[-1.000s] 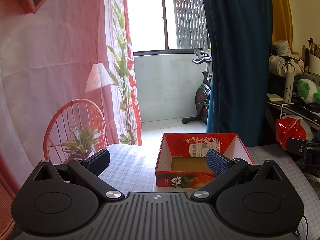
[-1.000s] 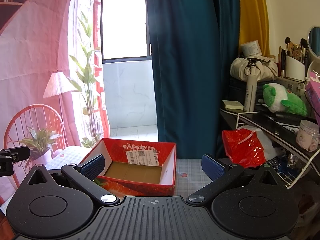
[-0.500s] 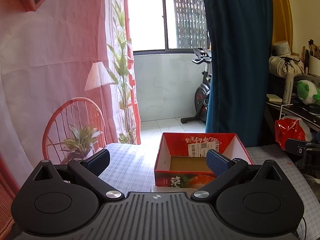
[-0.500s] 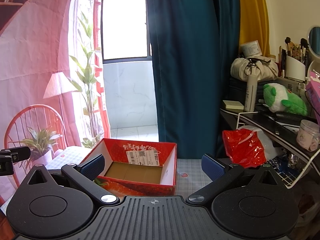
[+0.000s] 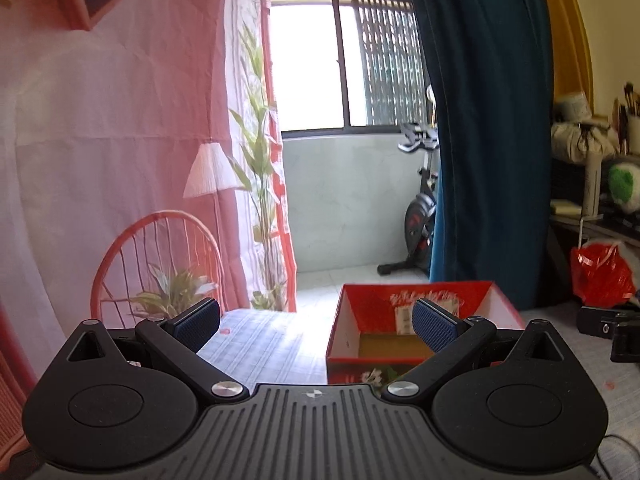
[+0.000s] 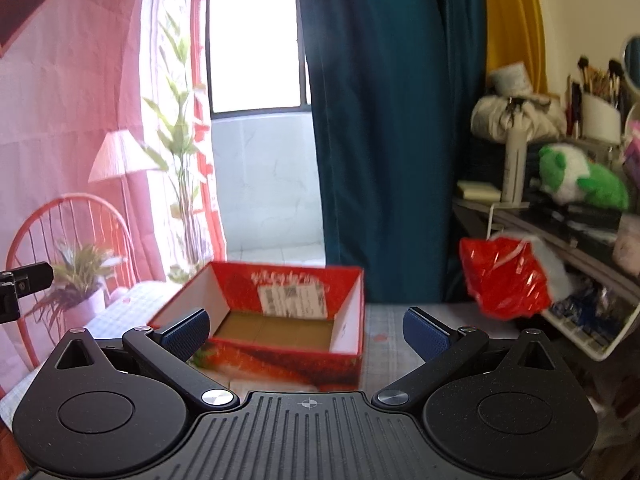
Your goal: Organize soft objects
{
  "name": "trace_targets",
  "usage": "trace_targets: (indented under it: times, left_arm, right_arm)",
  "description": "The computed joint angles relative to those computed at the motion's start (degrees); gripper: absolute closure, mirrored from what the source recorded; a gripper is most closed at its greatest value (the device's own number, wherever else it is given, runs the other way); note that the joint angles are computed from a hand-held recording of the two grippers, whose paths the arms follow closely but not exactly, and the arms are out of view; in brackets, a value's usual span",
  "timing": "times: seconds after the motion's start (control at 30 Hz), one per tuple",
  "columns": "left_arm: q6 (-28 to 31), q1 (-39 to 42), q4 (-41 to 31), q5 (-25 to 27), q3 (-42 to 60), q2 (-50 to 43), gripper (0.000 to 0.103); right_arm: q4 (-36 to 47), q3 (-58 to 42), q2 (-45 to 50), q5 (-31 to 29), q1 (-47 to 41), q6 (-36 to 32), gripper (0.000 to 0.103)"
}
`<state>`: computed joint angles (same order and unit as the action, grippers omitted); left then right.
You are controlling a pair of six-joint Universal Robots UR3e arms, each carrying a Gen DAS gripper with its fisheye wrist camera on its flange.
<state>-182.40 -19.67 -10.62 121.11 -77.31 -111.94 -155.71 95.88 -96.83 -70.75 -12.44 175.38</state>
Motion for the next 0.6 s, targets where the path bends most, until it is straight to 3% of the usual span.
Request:
trace_targets:
  times: [0.07, 0.13, 0.2, 0.27, 0.37, 0.6]
  left_arm:
    - [-1.8, 0.9, -3.6, -1.4, 0.0, 0.1, 0.000]
    - [-3.1, 2.1, -7.5, -2.1, 0.1, -0.3, 0.000]
    - [-2.7, 2.7, -7.0, -1.8, -1.1, -1.4, 0.000]
    - [-2.5, 3.7, -7.4, -2.3, -2.3, -2.0, 0.000]
    - [-1.7, 6.2, -6.7, -6.1, -6.2, -1.5, 0.000]
    - [-4.3, 11.0, -1.8, -15.3, -14.4, -0.8, 0.000]
  right_arm:
    - [-3.4, 2.7, 0.9, -0.3, 0.5, 1.9, 0.000]
    - [-13.2, 8.4, 2.2, -1.3, 1.1, 4.0, 0.000]
    - [-21.3, 13.0, 4.0, -2.9, 2.3, 4.4, 0.000]
    - [-20.7, 14.4, 5.1, -1.7, 2.7, 2.7, 0.000]
    - [-16.0, 15.5, 5.9, 4.6, 1.2, -0.6, 0.000]
    - [-15.7, 17.9, 8.5, 6.7, 2.2, -3.0, 0.001]
